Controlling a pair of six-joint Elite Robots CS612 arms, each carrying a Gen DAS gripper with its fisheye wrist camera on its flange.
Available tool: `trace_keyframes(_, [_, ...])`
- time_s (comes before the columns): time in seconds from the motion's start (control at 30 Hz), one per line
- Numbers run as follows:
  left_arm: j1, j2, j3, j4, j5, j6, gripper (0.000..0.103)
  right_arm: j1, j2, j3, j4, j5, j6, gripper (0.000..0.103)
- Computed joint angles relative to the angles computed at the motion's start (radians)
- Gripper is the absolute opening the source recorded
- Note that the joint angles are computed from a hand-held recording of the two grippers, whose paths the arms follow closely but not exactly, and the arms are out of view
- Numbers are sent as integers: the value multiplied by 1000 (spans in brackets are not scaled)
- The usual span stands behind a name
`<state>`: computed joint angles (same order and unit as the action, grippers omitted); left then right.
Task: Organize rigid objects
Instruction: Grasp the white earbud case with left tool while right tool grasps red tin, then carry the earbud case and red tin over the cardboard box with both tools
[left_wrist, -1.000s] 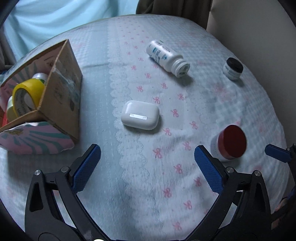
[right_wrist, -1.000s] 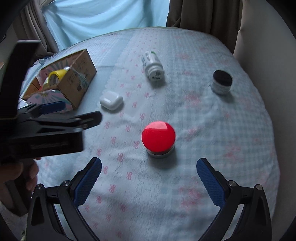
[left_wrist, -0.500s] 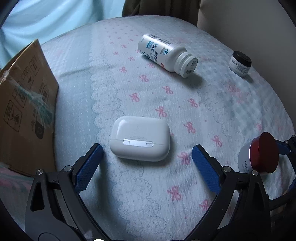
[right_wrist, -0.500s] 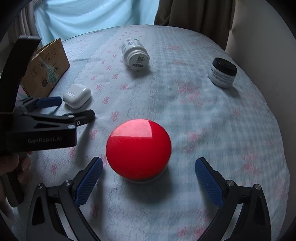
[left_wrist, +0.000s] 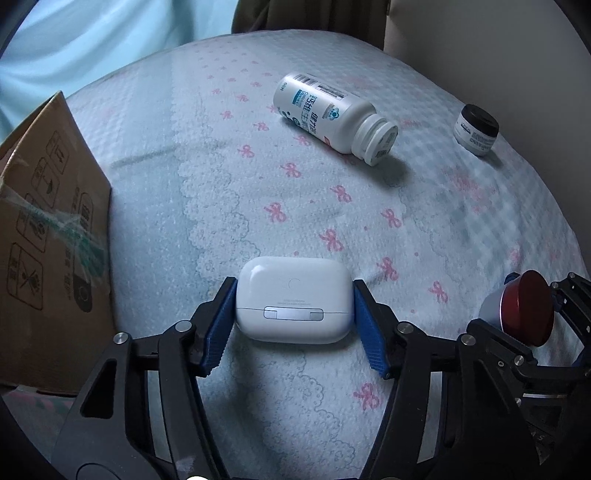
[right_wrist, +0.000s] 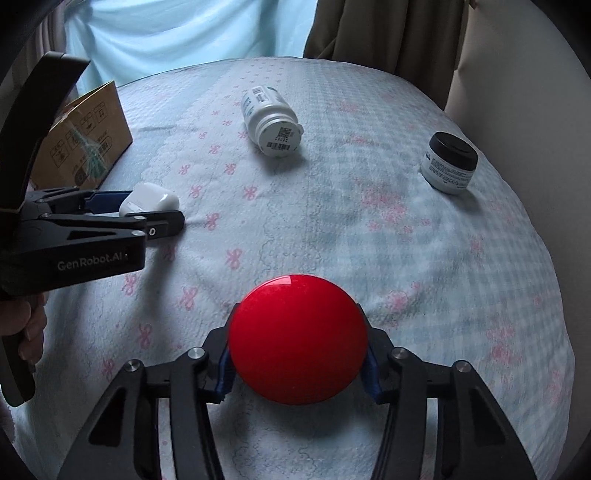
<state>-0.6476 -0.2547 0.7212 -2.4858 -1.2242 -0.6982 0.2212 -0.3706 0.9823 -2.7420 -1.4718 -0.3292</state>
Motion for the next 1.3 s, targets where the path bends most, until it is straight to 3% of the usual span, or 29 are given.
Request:
trace_keyframes(0.23, [2, -18, 24, -8, -27, -26, 57, 0, 0, -4, 8, -1, 25, 50])
trace_keyframes(0.5, [-14, -78, 93, -34, 9, -67, 57, -7, -34, 22, 11, 1, 50, 50])
trace_keyframes(0.87, [-46, -228, 172, 14, 100, -164, 57, -21, -164, 85, 47, 52, 83, 50])
trace_keyframes(1.1, [-64, -346, 254, 24, 157, -243, 57, -20, -251, 108, 88, 95, 46, 50])
trace_keyframes(1.3, [-62, -442, 349, 30, 176, -290, 57, -5, -289, 86, 176, 155, 32, 50])
